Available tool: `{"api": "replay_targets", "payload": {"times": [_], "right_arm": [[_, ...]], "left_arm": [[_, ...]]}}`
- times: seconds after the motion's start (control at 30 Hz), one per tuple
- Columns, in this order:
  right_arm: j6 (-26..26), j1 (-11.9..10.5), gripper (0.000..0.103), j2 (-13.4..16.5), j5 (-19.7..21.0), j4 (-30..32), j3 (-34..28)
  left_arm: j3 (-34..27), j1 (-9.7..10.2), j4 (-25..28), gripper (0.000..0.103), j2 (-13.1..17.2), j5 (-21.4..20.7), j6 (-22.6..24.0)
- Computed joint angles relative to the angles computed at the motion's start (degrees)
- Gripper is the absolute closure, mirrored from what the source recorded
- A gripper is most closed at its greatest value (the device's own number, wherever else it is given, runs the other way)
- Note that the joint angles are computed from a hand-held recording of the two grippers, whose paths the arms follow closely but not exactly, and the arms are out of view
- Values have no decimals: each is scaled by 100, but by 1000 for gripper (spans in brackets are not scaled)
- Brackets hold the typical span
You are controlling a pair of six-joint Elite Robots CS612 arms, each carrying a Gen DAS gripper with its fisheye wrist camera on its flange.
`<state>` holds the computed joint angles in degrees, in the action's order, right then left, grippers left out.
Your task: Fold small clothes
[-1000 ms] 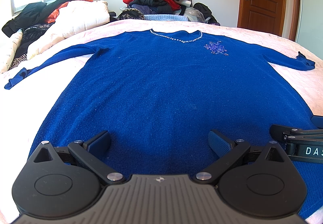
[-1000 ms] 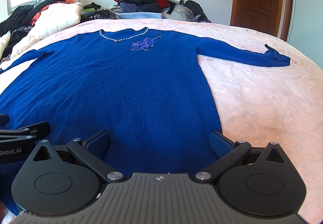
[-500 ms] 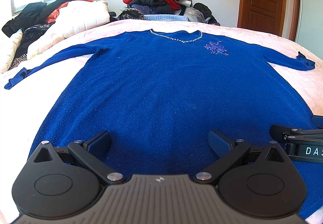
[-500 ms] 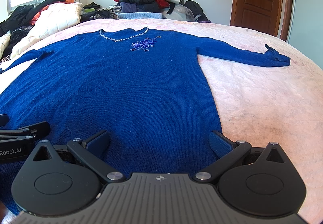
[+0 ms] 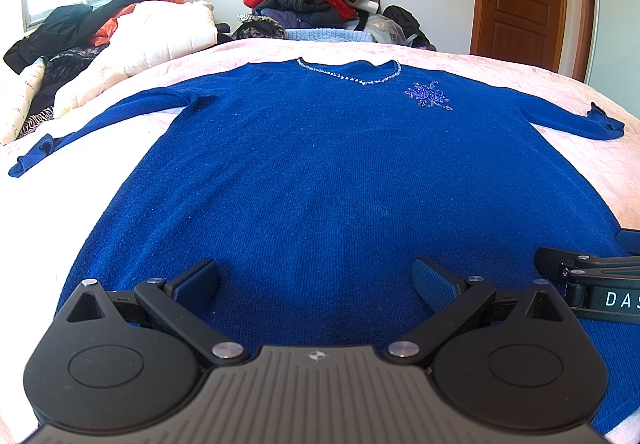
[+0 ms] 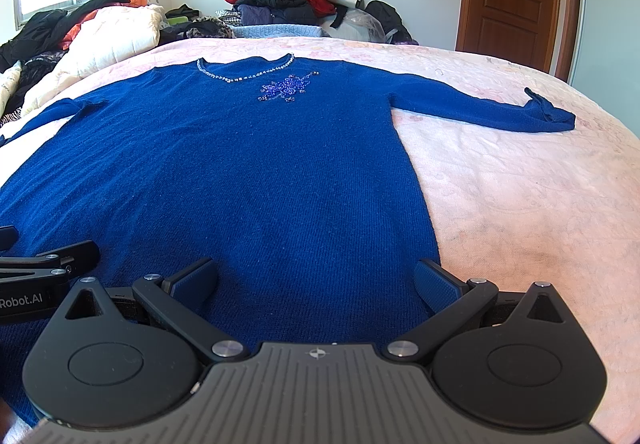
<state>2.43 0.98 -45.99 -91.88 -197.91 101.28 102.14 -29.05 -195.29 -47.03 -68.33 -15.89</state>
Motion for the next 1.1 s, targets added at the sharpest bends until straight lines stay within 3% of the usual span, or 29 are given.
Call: {"api": "replay_targets", "payload": {"times": [0.9,1.1], "right_arm": [[-1,-2,0,-6,5,1,9],[-220,-142,1,-161,361,255,40]], "left_arm": [[4,-4,33,0,-13,11,6],[27,70,215,0,-111,-60,248]]}}
